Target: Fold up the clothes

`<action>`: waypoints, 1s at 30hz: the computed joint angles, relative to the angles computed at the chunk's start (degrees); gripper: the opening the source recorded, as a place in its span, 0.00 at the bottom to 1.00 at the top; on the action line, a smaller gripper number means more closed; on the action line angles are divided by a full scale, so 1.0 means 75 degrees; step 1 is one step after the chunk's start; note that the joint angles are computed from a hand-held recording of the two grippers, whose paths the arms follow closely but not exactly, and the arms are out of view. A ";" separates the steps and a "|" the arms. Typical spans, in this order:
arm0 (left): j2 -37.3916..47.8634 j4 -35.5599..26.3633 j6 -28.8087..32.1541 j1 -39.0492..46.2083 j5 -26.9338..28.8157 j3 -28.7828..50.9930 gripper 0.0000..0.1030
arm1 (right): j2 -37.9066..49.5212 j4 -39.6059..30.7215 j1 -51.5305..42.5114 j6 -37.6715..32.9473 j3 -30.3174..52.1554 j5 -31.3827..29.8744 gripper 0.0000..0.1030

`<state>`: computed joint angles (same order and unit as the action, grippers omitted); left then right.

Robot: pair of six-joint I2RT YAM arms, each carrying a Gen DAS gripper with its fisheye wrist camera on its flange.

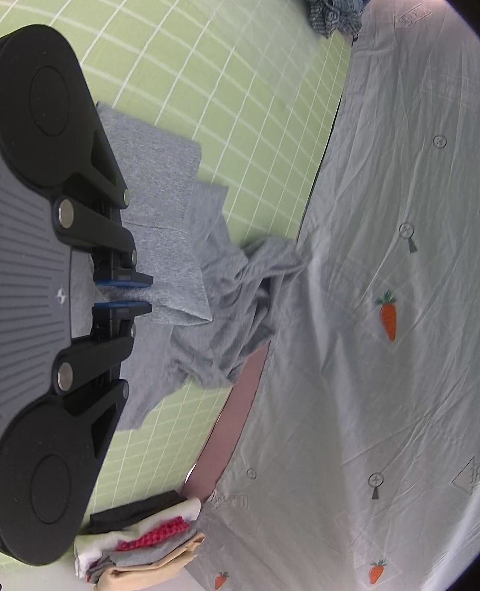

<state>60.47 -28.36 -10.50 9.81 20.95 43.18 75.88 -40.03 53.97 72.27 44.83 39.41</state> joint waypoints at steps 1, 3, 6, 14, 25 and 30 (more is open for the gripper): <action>0.0059 0.0043 -0.0086 -0.0462 -0.0196 -0.0093 0.13 | -0.0231 0.0017 -0.0103 -0.0105 -0.0141 -0.0022 0.82; 0.0144 0.0034 -0.0404 -0.1412 -0.0977 -0.0258 0.21 | -0.0685 0.0078 -0.0349 -0.0335 -0.0416 -0.0097 0.82; -0.0256 -0.0019 -0.0286 -0.1646 -0.1081 -0.0558 0.44 | -0.1209 0.0338 -0.0712 -0.1104 -0.0704 -0.0184 0.83; -0.0978 -0.0411 0.1112 -0.0147 -0.2262 -0.0791 0.86 | -0.0732 0.1152 -0.0529 -0.2220 -0.0377 -0.0138 0.84; 0.0228 -0.0664 0.3649 0.3582 -0.0330 -0.0336 0.86 | 0.1664 0.2327 0.0536 -0.2799 0.1639 -0.0530 0.60; 0.1158 -0.0615 0.4556 0.4716 0.0617 0.0073 0.86 | 0.2858 0.2136 0.0712 -0.2453 0.2629 -0.0778 0.51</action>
